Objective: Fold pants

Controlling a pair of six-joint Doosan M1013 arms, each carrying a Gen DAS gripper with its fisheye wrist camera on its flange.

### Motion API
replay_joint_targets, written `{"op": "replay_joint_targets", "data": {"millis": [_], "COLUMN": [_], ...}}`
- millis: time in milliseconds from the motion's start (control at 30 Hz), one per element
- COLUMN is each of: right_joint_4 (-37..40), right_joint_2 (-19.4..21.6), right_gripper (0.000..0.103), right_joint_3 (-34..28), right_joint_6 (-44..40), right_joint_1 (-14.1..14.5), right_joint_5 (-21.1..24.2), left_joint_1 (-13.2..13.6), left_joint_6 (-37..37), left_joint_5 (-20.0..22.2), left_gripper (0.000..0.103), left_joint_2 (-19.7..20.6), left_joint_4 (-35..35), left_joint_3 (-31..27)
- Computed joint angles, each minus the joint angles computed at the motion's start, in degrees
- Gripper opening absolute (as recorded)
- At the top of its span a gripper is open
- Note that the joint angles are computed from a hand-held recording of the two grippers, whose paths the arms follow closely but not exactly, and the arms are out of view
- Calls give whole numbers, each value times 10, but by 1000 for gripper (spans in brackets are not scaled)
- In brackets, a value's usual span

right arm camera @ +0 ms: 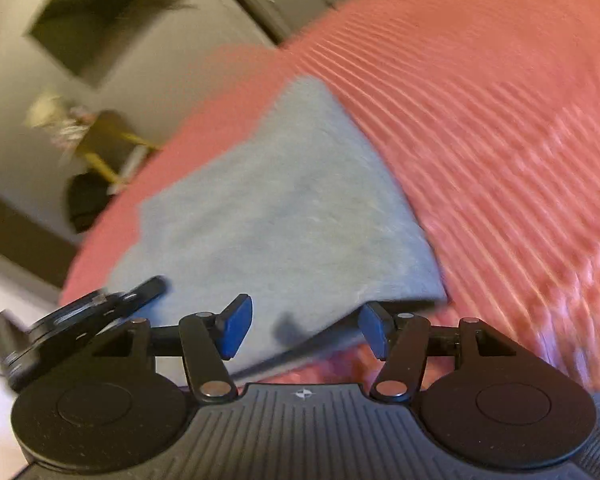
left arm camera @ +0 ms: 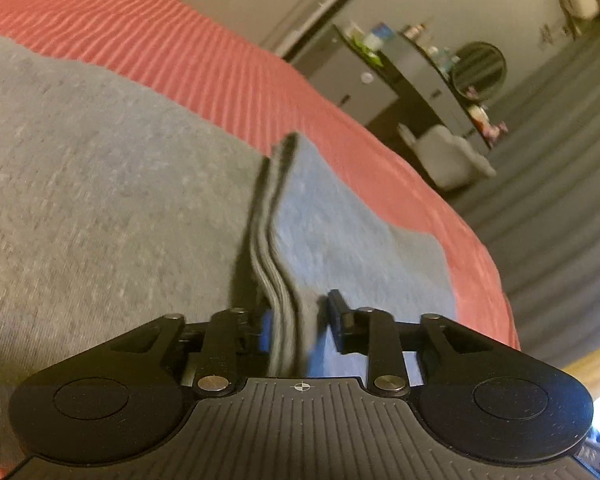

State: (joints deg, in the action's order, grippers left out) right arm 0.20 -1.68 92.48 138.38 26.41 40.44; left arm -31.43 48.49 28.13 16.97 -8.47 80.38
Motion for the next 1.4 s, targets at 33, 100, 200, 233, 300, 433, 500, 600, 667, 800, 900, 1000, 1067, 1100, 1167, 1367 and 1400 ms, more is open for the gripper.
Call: {"op": "replay_joint_targets", "data": {"millis": [33,100,200,233,300,433,500,600,667,800,900,1000,1067,1100,1167,1367,1400], "right_joint_4": [-19,-63,-16,34,150,341,351,205,90,21,14,36,47,44,32,44,49], "right_joint_2": [1,12,23,19,12,-8,-19,-12,9,47,42,34,32,31,25,19,17], "right_gripper": [59,53,47,47,48,50,53,53,50,22,23,23,23,23,23,24,25], "right_joint_3": [-2,-12,-27,-21,-10,17,31,23,2,-26,-23,-5,6,10,19,27,31], "right_joint_6": [-1,12,-20,-53,-149,-318,-317,-182,-93,-45,-36,-22,-20,-16,-8,-16,-19], "right_joint_1": [3,10,1,-8,-27,-52,-53,-37,-24,-8,-7,-16,-23,-23,-20,-25,-26], "right_joint_5": [-6,3,19,3,-18,-54,-93,-102,-45,82,68,40,21,10,-6,-34,-43], "left_joint_1": [3,9,6,7,6,5,4,5,3,-3,2,2,4,6,13,27,28], "left_joint_6": [9,28,18,23,23,12,-8,3,17,17,38,4,1,14,66,127,130], "left_joint_5": [-4,-7,-2,-3,-4,-24,-25,-16,-19,-32,-48,-41,-39,-43,-57,-40,-38], "left_gripper": [32,33,37,37,37,37,37,37,35,21,30,81,80,80,80,74,63], "left_joint_2": [0,2,3,2,3,-2,-2,-2,-2,-5,-6,-4,-1,0,3,27,30], "left_joint_4": [-17,-45,-41,-48,-51,-38,-22,-32,-25,17,-12,15,20,5,-58,-156,-160], "left_joint_3": [2,4,5,7,7,14,14,12,12,14,18,12,9,9,9,-13,-16]}}
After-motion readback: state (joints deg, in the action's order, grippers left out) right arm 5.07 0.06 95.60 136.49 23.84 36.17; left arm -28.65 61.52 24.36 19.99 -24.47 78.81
